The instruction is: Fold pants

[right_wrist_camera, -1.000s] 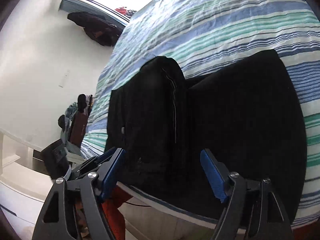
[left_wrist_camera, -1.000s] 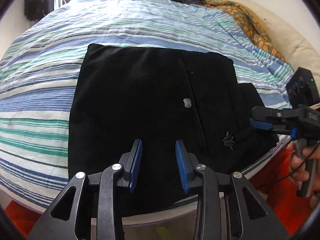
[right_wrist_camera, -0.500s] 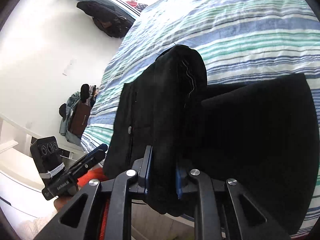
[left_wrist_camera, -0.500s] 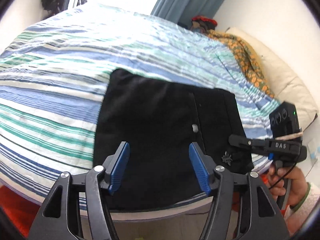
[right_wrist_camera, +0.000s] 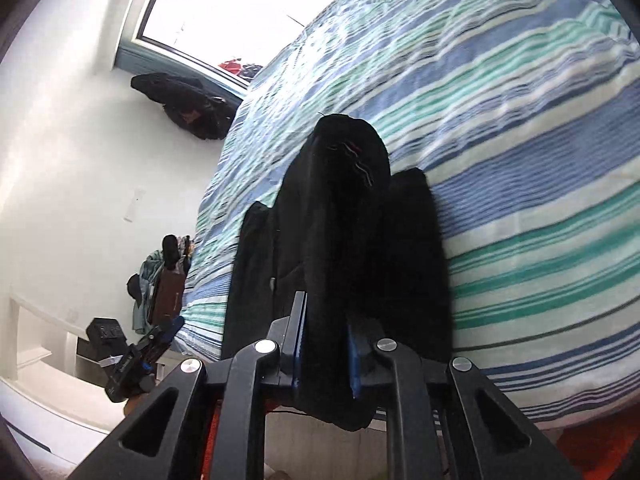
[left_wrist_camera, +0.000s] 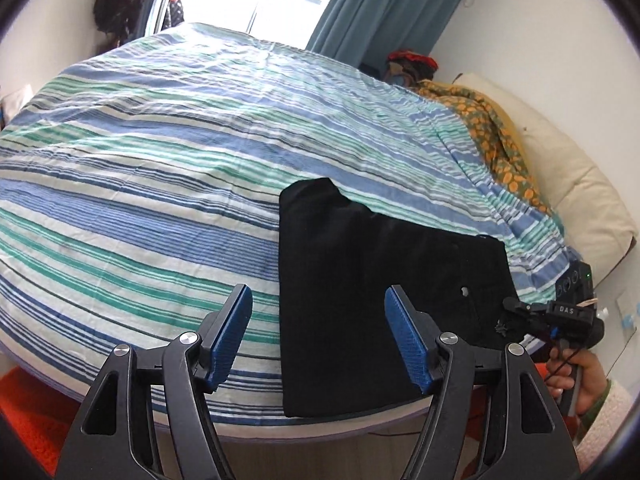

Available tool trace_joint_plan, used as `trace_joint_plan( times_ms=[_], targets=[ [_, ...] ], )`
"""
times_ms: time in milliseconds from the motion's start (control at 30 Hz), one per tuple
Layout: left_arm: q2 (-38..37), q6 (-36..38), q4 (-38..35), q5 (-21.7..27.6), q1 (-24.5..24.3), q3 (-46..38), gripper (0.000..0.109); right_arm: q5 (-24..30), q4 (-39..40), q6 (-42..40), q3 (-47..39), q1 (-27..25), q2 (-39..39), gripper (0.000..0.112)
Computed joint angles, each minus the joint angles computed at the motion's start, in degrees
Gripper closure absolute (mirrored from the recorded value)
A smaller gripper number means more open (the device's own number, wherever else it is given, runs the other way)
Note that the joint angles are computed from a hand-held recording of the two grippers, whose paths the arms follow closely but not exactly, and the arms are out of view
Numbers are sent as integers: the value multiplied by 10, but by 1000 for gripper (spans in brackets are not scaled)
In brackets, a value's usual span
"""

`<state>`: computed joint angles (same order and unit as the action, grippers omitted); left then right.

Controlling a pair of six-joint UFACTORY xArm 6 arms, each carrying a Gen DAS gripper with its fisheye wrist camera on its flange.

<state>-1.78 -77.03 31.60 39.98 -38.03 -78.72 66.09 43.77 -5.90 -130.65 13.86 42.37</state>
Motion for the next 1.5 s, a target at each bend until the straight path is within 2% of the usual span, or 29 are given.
trace_joint_plan(
  times_ms=[67,200,267,333,433,500,533,567,667,767,800,867,1033,1167,1500],
  targets=[
    [19,32,-19,21,-7,-22,38,-7,-31,-6,9,5,1,94],
    [51,72,-40,86,-20,-59,38,-68,4,-20,90,2,-43,83],
    [54,65,-31,125,-17,-65,33,-110,-17,-35,139,3,-83,80],
    [47,29,-3,167,-9,-57,19,-153,-73,-60,184,13,-124,80],
    [47,4,10,193,24,-46,19,-217,-166,-80,244,32,-177,80],
    [65,16,10,210,47,-60,19,-282,-252,-44,294,46,-207,71],
    [77,26,12,218,56,-72,19,-306,-286,-23,309,48,-214,59],
    [94,40,10,229,65,-90,19,-320,-310,-3,319,48,-218,52],
    [149,84,8,252,87,-147,16,-318,-361,49,305,43,-205,52],
    [185,121,-29,220,114,-160,6,-319,-389,93,300,35,-202,52],
    [183,108,-21,193,119,-137,6,-321,-397,103,301,34,-203,52],
    [161,50,44,152,112,-90,6,-323,-406,109,299,32,-201,52],
    [170,36,83,197,89,-106,6,-312,-415,98,283,34,-186,52],
    [152,26,74,165,99,-78,6,-304,-395,78,277,30,-182,52],
    [157,31,73,166,102,-86,6,-307,-346,56,278,24,-186,51]
  ],
)
